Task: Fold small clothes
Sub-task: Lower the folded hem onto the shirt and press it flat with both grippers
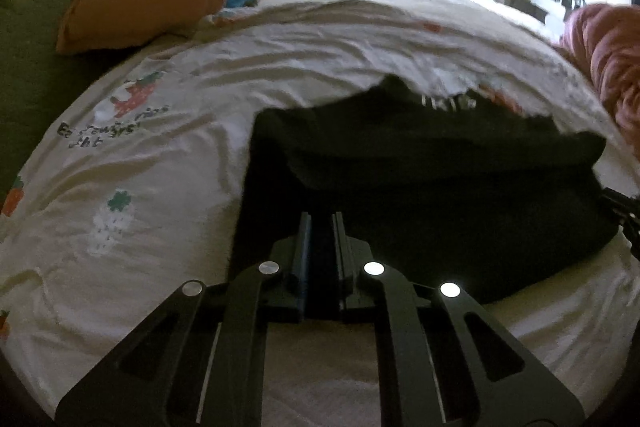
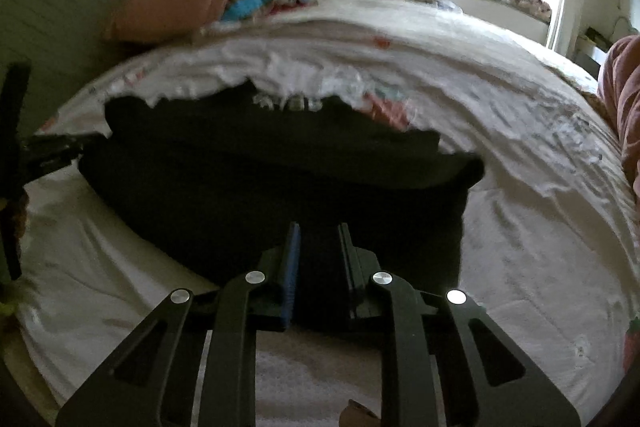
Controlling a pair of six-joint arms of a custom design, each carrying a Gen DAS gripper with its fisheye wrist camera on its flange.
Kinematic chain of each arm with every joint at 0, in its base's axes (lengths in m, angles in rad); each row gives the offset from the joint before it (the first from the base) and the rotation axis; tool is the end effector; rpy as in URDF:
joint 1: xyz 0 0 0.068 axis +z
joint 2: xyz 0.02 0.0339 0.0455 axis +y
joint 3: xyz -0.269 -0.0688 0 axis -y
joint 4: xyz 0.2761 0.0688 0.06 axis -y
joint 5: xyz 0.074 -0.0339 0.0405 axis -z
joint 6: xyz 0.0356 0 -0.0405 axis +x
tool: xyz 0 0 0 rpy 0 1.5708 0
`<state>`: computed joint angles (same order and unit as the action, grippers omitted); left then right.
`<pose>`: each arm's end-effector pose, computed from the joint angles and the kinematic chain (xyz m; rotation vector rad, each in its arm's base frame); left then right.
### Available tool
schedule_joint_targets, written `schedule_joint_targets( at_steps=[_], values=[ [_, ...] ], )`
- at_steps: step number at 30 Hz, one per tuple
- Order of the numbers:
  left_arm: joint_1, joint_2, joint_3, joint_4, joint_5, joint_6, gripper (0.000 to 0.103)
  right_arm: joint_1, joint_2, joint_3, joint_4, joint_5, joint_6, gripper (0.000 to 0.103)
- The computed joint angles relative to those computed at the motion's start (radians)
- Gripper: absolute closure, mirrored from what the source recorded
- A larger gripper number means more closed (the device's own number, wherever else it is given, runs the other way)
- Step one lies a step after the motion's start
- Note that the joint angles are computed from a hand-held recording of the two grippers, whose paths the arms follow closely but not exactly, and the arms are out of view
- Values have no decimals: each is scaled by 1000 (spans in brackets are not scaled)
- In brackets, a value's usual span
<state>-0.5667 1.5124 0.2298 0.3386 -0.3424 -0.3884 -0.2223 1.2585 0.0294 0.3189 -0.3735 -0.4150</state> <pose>0.1780 -0.0991 0.0473 0.0809 2.4373 0.0112 0.1513 -0.0209 0.0449 -0.3855 2.3728 0.1728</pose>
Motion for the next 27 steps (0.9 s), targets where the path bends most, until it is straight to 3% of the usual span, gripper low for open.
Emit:
schedule_joint_targets(
  at_steps=[4,8,14,23,27],
  values=[
    [12,144,48,66,-10,9,99,80,331,81,214,113,86,86],
    [42,198,91,81,0,30,99,115,446,163,249,149,139,86],
    [103,242,181,40,37,58,99,174,508,270,227,207,221,86],
    [185,288,286,-5,85,85,99,160,557,394,200,184,318,86],
    [221,266,297,-3,99,94,99,133,588,420,246,168,337,86]
  ],
)
